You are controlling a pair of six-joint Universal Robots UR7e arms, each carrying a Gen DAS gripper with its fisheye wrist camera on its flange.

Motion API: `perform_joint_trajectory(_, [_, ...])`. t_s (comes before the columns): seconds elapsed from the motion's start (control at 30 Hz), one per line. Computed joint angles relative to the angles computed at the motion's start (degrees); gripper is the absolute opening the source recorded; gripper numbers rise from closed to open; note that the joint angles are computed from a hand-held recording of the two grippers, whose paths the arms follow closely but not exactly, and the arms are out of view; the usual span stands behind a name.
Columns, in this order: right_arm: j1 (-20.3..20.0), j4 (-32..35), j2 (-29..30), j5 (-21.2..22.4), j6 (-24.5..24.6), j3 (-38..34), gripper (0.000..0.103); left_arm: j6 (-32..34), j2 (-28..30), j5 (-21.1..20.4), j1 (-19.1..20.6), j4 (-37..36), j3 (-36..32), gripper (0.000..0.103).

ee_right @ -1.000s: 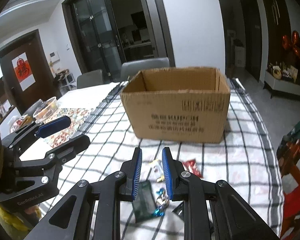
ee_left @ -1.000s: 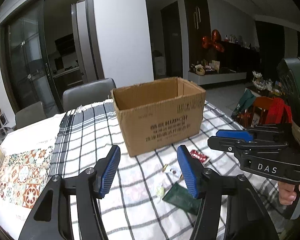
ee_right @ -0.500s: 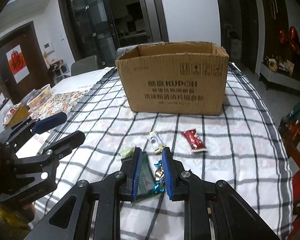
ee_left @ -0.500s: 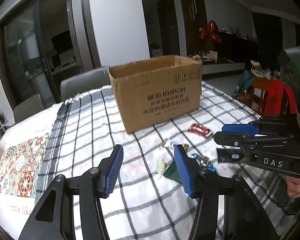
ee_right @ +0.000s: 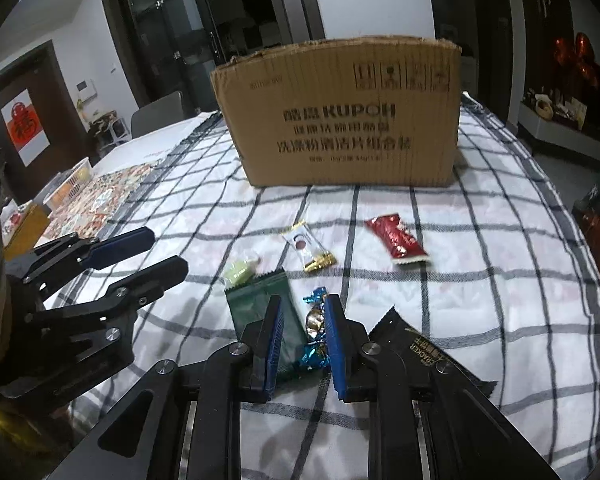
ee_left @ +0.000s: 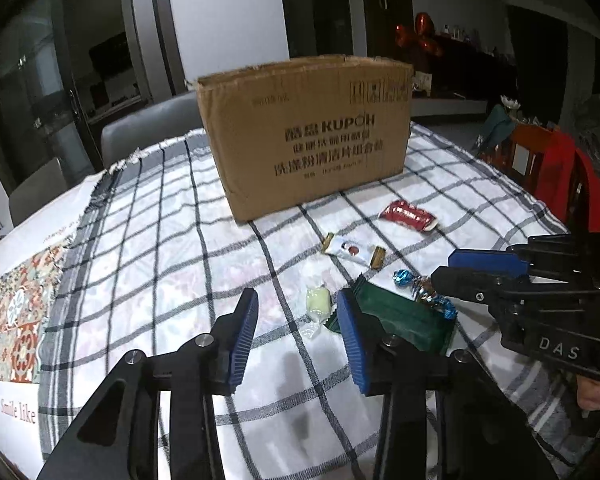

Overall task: Organize snacks
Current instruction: 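Grasp the pale green candy with the left tool while the right tool grasps the blue-wrapped candy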

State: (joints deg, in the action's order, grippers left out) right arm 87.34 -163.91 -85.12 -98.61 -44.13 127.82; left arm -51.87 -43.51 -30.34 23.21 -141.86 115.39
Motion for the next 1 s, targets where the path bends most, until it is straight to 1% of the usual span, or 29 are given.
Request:
perform_joint_trajectory(0.17, [0.0, -1.5, 1.3, -1.3, -0.6, 0.0, 0.022, 2.1, 1.1, -2.0, 2.0, -2.8, -0.6, 0.037])
perform_joint_trajectory(0.37, [-0.2, -2.4, 2.1, -1.9, -1.2, 0.1, 0.022, 4.9, 2.7, -2.9, 3.7, -5.8, -1.9, 0.033])
perform_joint_trajectory(0.57, [-0.6, -2.4, 2.6, -1.8, -1.4, -0.4, 0.022, 5.7, 3.6, -4.3, 5.0, -5.9, -2.9, 0.031])
perform_joint_trajectory(0.87, [-1.2, -1.0, 3.5, -1.6, -0.8, -1.0, 0.022, 5.2, 4.4, -5.2, 6.3, -5.7, -4.1, 0.028])
perform_joint_trajectory(1.0, [-1.3, -0.8, 3.6, -1.4, -1.0, -1.2, 0.022, 5.4, 4.5, -6.1, 6.6, -6.1, -4.4, 0.023])
